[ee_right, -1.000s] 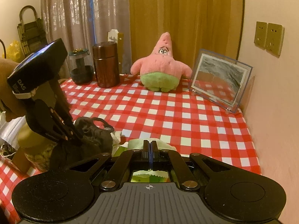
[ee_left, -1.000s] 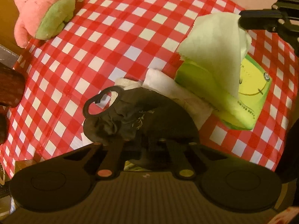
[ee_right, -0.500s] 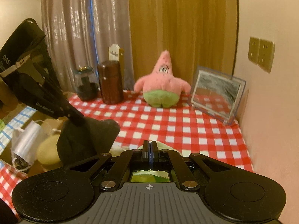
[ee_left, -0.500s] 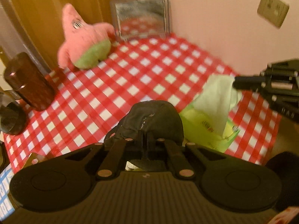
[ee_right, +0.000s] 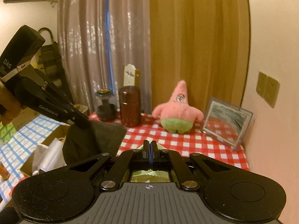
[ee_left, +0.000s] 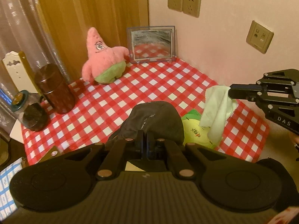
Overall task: Organize soft objects
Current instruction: 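Carry the black mask and green cloth into the cardboard tray and release both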
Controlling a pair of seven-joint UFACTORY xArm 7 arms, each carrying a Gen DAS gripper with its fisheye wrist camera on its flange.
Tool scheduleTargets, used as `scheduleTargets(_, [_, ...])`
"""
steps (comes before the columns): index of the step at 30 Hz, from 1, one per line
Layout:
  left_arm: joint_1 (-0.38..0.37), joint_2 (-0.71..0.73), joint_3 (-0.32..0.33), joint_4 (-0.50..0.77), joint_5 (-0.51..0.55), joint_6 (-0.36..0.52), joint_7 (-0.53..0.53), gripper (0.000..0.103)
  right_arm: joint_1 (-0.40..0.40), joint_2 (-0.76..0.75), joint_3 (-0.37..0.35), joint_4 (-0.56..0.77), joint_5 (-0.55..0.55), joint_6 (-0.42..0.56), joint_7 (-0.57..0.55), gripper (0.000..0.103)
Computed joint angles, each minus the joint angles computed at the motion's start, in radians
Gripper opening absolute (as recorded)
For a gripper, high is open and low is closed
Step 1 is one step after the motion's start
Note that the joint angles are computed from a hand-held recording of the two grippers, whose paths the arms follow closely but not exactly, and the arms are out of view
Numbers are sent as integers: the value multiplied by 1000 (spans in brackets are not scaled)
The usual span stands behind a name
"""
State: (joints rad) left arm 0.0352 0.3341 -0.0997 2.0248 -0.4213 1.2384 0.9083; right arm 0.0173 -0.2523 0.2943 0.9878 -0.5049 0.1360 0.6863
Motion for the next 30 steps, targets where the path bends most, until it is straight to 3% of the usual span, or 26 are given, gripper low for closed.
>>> scheduleTargets(8, [72, -82, 44, -60, -34, -1, 31, 2, 56, 87, 44, 133, -60, 11, 39, 0])
scheduleTargets(17, [167, -101, 101, -76, -36, -6, 49, 2, 217, 320, 29, 388, -151, 24, 66, 0])
scheduleTargets(30, [268, -52, 139, -169, 9, -104, 58, 2, 391, 626, -1, 653, 64, 76, -162, 0])
